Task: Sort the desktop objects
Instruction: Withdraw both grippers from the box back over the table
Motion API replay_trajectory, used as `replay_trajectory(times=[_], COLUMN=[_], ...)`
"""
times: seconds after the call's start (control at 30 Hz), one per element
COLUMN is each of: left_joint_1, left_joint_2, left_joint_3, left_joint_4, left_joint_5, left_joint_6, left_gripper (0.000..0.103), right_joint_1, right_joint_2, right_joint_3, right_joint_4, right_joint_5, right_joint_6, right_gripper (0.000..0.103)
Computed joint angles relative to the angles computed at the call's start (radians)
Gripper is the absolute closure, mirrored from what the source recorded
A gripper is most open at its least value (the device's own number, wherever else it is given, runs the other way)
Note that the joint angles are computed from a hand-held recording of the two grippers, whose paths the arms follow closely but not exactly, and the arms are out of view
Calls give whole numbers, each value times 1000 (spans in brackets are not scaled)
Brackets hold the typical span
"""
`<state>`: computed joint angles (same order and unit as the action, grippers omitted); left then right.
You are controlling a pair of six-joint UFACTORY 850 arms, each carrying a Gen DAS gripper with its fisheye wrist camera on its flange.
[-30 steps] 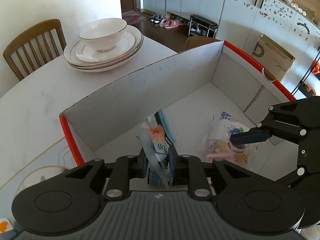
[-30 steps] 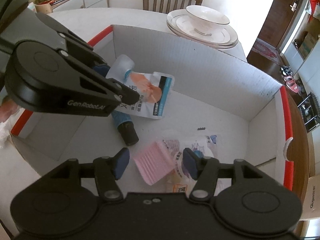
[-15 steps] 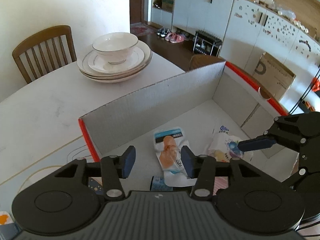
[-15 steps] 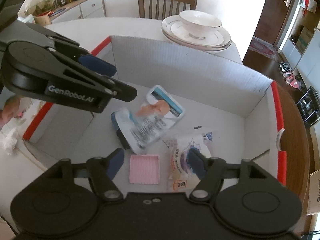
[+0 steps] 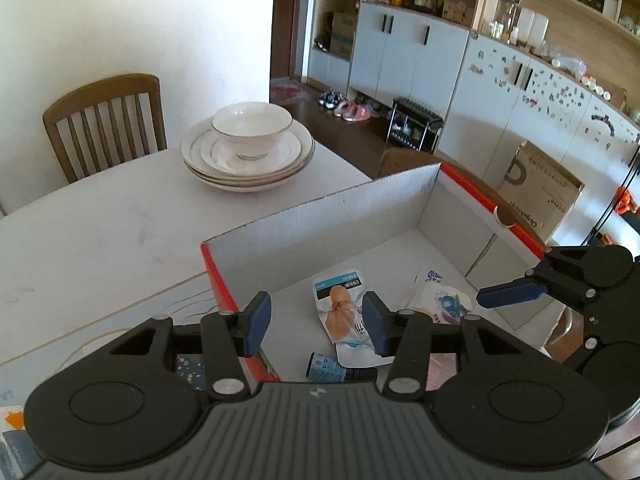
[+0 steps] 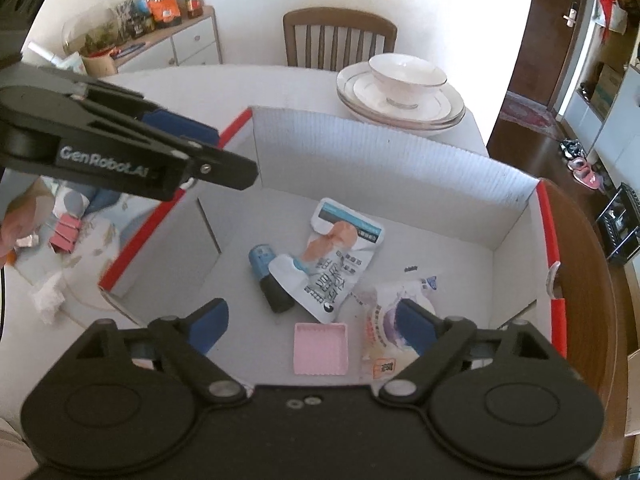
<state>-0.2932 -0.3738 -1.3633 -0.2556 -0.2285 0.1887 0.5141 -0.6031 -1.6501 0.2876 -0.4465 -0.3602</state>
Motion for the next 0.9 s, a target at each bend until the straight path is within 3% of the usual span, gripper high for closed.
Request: replay_trajectory(times=[0.1, 0.27, 0.63, 0.9], left_joint_1=[6, 20, 52, 104], left_joint_2=[32, 81, 208, 306], left_joint_3=[34, 88, 234, 352], left_joint_4=[-51, -194, -544, -1006], left_joint_5=[22, 49, 97, 91], left_joint_6=[42, 175, 553, 1028], left_gripper=[45, 44, 31, 18], right_joint_1=[3, 12, 59, 118], right_joint_2=[19, 47, 90, 105], right_joint_3=[21, 53, 98, 116], right_joint_4=[19, 24, -1, -137], right_joint_5=[23, 57, 126, 183], right_joint_6=[-6, 21, 115, 306], right_gripper=[11, 11, 4, 1])
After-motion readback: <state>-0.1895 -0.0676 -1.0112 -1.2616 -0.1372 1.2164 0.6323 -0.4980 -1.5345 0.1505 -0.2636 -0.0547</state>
